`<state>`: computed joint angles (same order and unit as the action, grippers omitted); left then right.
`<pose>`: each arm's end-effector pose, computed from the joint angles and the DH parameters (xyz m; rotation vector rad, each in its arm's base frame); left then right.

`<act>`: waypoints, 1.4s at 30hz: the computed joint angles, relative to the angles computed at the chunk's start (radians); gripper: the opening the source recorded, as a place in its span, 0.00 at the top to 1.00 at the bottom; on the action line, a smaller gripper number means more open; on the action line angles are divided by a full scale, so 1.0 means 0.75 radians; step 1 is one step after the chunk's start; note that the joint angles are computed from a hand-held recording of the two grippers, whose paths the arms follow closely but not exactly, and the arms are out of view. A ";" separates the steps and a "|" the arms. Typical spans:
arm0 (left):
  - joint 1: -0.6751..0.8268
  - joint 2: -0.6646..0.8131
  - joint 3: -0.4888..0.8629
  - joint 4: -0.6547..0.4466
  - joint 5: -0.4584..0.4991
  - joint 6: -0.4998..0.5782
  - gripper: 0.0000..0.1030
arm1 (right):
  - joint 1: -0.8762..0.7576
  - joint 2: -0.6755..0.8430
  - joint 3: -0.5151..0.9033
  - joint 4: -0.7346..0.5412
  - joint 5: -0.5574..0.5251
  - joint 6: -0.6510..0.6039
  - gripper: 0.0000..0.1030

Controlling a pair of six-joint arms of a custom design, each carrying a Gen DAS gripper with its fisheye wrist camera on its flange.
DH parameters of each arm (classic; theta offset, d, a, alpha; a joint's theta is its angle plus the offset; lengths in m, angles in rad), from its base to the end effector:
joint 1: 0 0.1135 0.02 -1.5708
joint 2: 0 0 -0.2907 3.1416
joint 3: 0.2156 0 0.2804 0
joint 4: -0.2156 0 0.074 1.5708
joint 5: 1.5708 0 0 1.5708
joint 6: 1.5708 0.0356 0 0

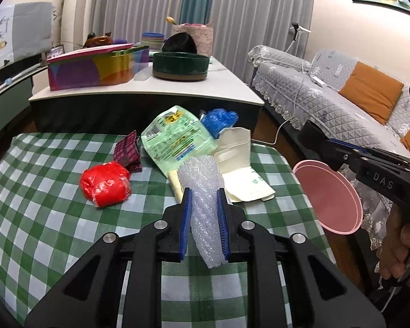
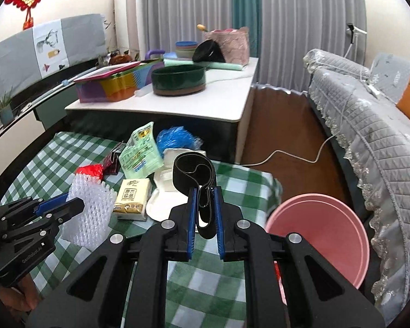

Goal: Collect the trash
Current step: 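Carry the foam sleeve and the black band with both grippers over the pink bin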

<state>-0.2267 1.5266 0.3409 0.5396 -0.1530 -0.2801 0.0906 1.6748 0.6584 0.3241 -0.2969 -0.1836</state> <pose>0.2476 -0.0515 0.1069 -0.1433 2.2057 -0.1121 0.3263 0.0401 0.1324 -0.4614 2.1946 0.2853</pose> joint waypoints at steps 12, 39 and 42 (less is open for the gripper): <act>-0.119 -0.056 -0.009 -0.049 -0.072 -0.028 0.82 | -0.149 -0.164 -0.096 -0.013 -0.079 -0.030 0.87; -0.296 -0.034 0.191 -0.240 -0.149 -0.026 0.82 | -0.413 -0.210 -0.036 -0.074 -0.164 -0.013 0.87; -0.314 -0.006 0.242 -0.259 -0.155 -0.024 0.82 | -0.446 -0.206 -0.003 -0.096 -0.169 0.001 0.87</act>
<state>-0.4619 1.5218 0.5224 0.3450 -0.2694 -0.2981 -0.2443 1.5201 0.6565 0.2520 -0.4233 -0.1829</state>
